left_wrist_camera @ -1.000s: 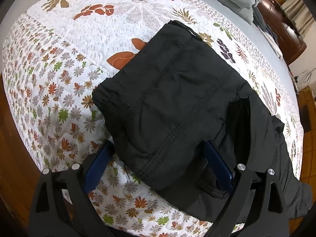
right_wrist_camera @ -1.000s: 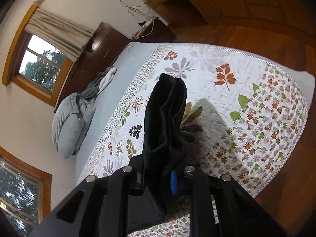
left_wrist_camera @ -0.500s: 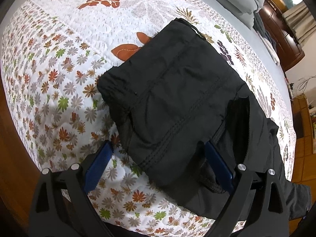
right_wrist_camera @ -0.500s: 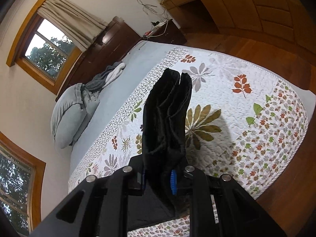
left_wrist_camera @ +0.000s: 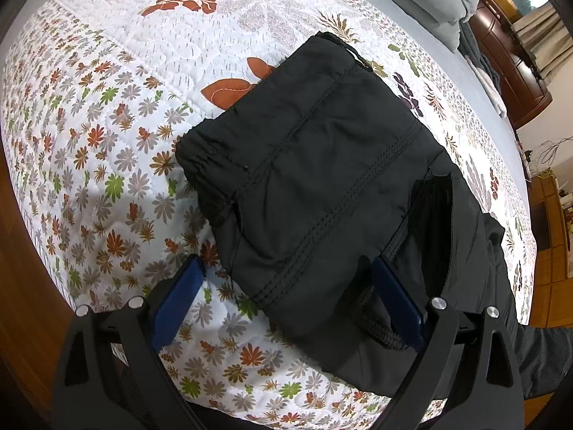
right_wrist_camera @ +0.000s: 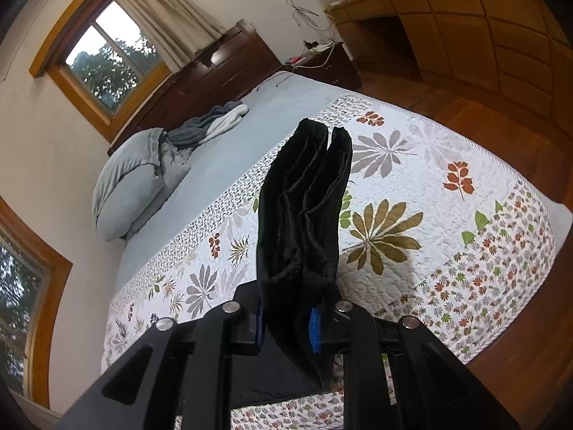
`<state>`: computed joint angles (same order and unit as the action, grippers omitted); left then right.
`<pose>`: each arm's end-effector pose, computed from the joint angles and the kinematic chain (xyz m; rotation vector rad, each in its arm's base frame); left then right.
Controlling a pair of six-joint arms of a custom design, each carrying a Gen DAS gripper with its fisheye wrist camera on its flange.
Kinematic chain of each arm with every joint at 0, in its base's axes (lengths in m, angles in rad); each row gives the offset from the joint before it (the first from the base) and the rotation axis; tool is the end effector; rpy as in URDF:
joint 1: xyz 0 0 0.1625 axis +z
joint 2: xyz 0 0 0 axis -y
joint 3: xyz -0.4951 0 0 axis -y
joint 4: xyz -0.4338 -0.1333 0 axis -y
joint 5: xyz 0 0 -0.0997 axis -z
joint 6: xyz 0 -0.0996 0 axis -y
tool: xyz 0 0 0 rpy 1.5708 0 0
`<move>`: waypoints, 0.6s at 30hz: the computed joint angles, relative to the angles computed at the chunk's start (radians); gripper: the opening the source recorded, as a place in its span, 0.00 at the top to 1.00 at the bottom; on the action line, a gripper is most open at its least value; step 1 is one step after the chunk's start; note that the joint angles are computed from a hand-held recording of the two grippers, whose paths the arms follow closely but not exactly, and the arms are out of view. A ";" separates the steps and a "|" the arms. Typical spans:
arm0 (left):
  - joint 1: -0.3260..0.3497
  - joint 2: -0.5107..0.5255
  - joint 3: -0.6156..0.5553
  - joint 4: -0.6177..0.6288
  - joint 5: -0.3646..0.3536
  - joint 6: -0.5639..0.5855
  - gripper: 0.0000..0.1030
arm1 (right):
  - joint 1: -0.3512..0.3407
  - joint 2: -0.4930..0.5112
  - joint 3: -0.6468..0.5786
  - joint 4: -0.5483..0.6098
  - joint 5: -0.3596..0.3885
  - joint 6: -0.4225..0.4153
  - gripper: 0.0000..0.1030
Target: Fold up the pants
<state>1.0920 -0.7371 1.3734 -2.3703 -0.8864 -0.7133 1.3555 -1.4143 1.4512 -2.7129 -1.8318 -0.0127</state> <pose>-0.2065 -0.8239 0.1776 -0.3762 2.5516 -0.6900 -0.0319 -0.6496 0.6814 -0.4357 -2.3669 1.4339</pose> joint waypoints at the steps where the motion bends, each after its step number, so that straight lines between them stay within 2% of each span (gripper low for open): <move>1: 0.001 -0.001 0.002 -0.003 -0.002 0.000 0.09 | 0.006 0.002 -0.001 0.001 -0.005 -0.007 0.82; 9: 0.000 0.000 0.001 -0.001 -0.003 -0.002 0.08 | 0.057 0.023 -0.013 -0.004 -0.092 -0.059 0.82; 18: 0.001 0.010 -0.013 0.018 0.002 -0.005 0.08 | 0.080 0.036 -0.016 -0.011 -0.094 -0.096 0.82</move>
